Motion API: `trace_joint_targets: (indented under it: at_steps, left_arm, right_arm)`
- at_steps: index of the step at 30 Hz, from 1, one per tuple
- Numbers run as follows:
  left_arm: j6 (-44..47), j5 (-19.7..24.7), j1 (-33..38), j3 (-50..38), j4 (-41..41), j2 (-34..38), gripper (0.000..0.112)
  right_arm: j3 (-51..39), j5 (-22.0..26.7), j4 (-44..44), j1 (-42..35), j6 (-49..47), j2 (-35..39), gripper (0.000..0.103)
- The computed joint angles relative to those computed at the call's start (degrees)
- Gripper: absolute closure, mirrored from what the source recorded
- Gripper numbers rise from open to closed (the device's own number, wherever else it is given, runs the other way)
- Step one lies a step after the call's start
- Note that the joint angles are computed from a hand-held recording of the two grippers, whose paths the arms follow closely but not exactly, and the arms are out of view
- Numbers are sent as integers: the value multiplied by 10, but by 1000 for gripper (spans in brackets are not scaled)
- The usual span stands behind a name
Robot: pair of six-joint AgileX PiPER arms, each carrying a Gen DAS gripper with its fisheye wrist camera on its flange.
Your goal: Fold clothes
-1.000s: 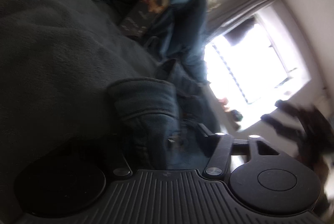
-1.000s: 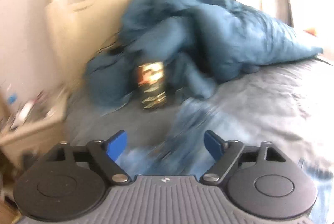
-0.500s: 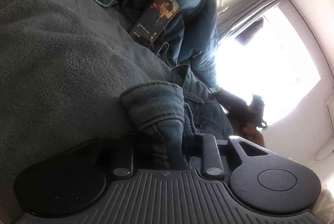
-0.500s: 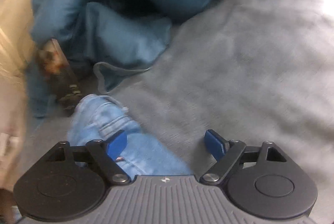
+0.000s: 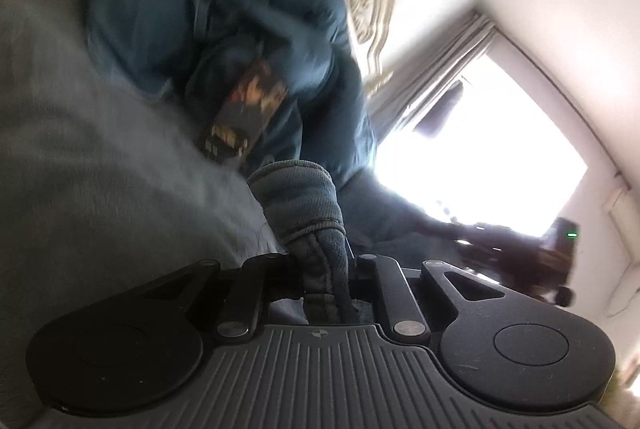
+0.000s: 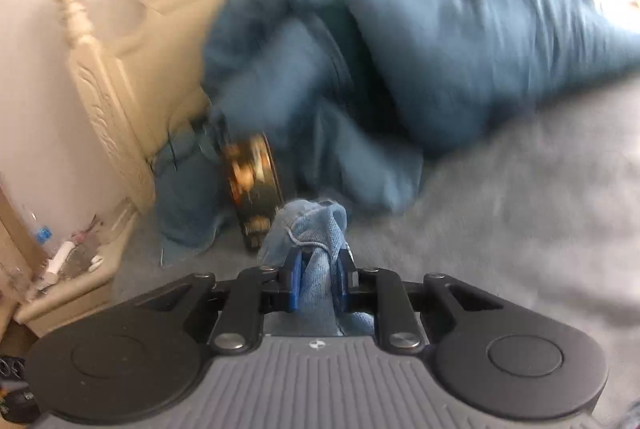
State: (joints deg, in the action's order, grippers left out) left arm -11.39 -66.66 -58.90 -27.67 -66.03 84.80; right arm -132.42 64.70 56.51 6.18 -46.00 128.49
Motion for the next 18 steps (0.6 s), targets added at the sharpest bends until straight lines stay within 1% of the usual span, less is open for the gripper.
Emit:
trace_joint_targets:
  at_steps: [1,2,3,4,5,6,7,8,9,11,12,13,14,15,18]
  left_arm:
    - [24,-5,-7,-6,-14,-2,100]
    - [37,13,-3,-9,-28,-3,100]
    - [56,42,5,-14,-44,-10,100]
    - [78,71,14,-19,-61,-17,100]
    - [81,124,42,-24,-67,-22,100]
    - [61,168,69,-22,-59,-26,100]
    - [20,189,88,-10,-30,-32,99]
    - [2,188,91,-4,-16,-37,99]
    - [-12,183,93,1,-7,-42,99]
    - [0,188,91,-1,-18,-45,98]
    - [6,190,90,-3,-24,-47,97]
    - [12,193,89,-4,-31,-49,97]
    - [16,193,87,-3,-34,-52,97]
    - [19,194,85,-1,-38,-56,96]
    - [19,192,77,6,-44,-63,95]
  right_arm:
    - [53,-23,22,-6,-41,-30,83]
    - [82,-47,25,-7,-59,-43,83]
    - [92,-69,10,-5,-54,-41,83]
    - [96,-96,-25,4,-30,-36,83]
    - [80,-113,-79,16,15,-18,82]
    - [49,-113,-136,28,65,9,81]
    - [24,-115,-183,40,110,32,78]
    - [3,-117,-225,53,153,53,75]
    - [-18,-119,-265,65,196,75,75]
    - [-3,-150,-297,79,230,71,67]
    - [-6,-153,-327,86,245,66,57]
    - [-1,-162,-356,92,262,58,44]
    - [25,-182,-362,92,263,40,41]
    - [64,-206,-346,87,254,14,41]
    - [196,-268,-235,70,184,-79,41]
